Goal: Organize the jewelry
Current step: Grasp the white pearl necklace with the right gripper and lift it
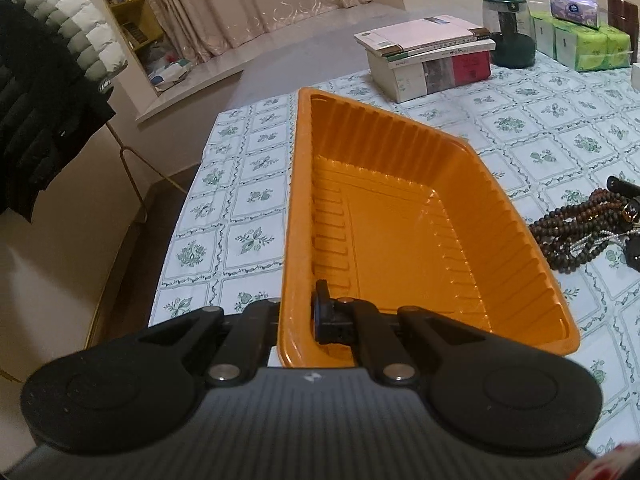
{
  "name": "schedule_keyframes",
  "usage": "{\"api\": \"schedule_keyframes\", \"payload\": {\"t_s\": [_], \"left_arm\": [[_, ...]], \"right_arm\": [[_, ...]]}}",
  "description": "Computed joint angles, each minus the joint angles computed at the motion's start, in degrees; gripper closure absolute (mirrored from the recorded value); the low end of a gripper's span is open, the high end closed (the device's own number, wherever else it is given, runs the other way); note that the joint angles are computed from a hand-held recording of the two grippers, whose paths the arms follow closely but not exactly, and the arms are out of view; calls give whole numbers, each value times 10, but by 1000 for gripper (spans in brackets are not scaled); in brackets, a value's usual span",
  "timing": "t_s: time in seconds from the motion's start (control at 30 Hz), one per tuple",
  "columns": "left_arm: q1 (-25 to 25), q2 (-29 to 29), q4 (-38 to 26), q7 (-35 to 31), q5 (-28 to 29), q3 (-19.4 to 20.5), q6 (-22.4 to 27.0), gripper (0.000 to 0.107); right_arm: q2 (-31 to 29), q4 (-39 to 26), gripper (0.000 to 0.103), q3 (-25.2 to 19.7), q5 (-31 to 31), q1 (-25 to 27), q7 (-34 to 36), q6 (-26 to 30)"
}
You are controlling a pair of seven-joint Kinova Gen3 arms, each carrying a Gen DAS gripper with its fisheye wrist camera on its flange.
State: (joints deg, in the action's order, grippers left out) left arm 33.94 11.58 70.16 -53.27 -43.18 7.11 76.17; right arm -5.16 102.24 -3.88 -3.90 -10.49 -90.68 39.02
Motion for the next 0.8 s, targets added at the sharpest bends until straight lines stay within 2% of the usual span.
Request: {"api": "schedule_keyframes", "payload": {"t_s": [0.1, 0.23, 0.3, 0.33, 0.4, 0.63, 0.8], "left_arm": [[1, 7, -13, -14, -1, 0, 10, 105], [4, 12, -23, -29, 2, -2, 18, 105], [4, 14, -29, -36, 7, -3, 20, 105], [4, 15, -29, -37, 7, -5, 19, 105], [3, 14, -27, -40, 10, -6, 18, 105], [2, 11, -24, -43, 12, -7, 13, 105], [0, 9, -21, -41, 13, -7, 9, 105]], "right_arm": [[9, -4, 58, -2, 5, 0, -9, 6], [19, -10, 71, 2, -1, 2, -13, 11], [22, -13, 85, 2, 1, 3, -15, 14], [23, -15, 100, 5, -7, 4, -6, 17], [21, -20, 100, 12, -31, 5, 17, 24], [3, -42, 101, 13, -59, 4, 60, 19], [0, -76, 101, 22, -93, -1, 120, 23]]}}
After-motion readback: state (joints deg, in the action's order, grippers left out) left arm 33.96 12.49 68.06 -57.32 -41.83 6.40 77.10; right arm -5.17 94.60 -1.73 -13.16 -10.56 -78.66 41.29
